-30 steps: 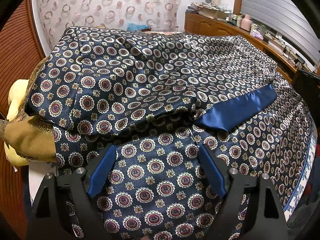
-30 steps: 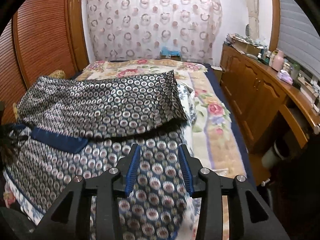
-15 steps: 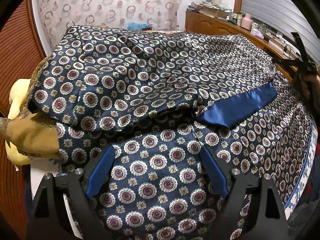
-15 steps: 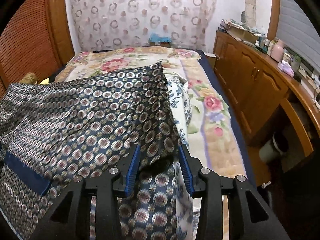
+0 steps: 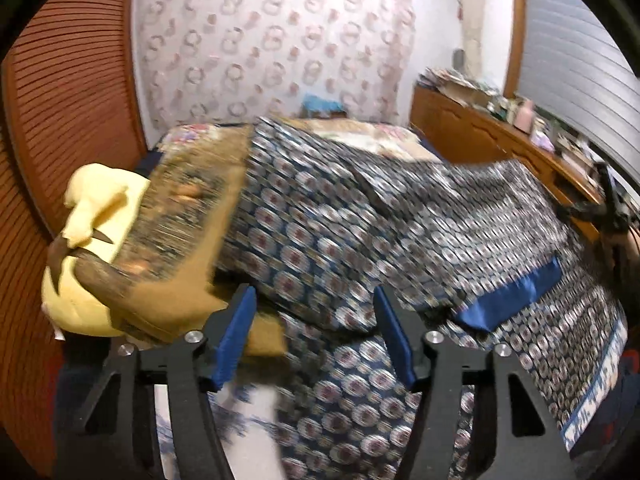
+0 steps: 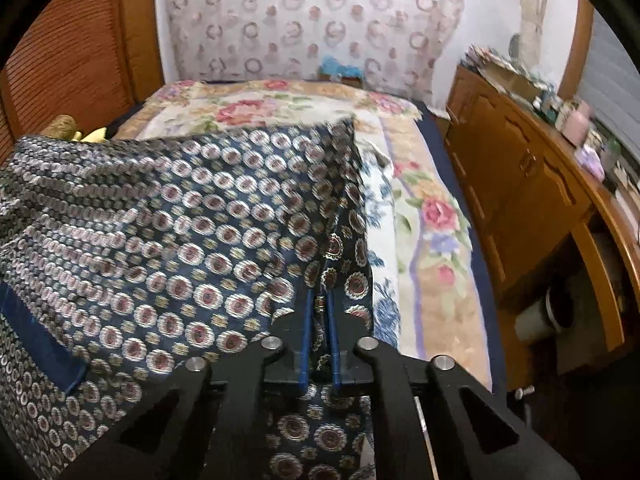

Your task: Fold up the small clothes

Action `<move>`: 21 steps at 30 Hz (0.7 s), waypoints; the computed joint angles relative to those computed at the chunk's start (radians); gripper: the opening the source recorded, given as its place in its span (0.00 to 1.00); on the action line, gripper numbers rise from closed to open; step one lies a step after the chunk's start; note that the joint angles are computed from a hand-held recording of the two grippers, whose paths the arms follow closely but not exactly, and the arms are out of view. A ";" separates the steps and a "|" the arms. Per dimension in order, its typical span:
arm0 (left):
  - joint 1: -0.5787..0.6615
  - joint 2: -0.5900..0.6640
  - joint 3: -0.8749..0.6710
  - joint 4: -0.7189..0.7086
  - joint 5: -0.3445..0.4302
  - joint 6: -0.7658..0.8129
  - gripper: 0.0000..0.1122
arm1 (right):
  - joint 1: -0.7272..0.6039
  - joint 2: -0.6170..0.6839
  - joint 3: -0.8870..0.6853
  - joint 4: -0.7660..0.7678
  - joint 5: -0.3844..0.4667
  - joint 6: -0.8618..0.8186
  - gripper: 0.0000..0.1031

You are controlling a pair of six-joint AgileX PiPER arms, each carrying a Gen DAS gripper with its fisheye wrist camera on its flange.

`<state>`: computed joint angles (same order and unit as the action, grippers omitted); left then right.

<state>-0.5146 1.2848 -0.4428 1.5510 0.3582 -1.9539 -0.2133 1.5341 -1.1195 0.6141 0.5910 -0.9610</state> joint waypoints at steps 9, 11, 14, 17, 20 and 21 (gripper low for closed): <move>0.176 0.075 -0.070 0.049 -0.096 0.033 0.38 | -0.132 -0.112 0.013 0.346 0.198 -0.247 0.01; 0.203 0.098 -0.083 0.047 -0.142 0.049 0.22 | -0.139 -0.147 0.038 0.349 0.193 -0.275 0.01; 0.208 0.101 -0.082 0.065 -0.166 0.037 0.07 | -0.186 -0.182 0.074 0.359 0.224 -0.318 0.01; 0.179 0.051 -0.050 0.129 -0.167 -0.037 0.03 | -0.202 -0.196 0.084 0.353 0.228 -0.320 0.01; 0.130 -0.019 -0.009 0.096 -0.145 -0.024 0.02 | -0.237 -0.211 0.100 0.360 0.255 -0.331 0.01; 0.124 -0.041 0.003 0.084 -0.151 -0.016 0.02 | -0.255 -0.215 0.111 0.373 0.269 -0.351 0.01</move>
<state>-0.3901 1.2437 -0.4394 1.6347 0.2076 -1.9702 -0.4684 1.3186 -1.0081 0.9868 0.8602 -1.3123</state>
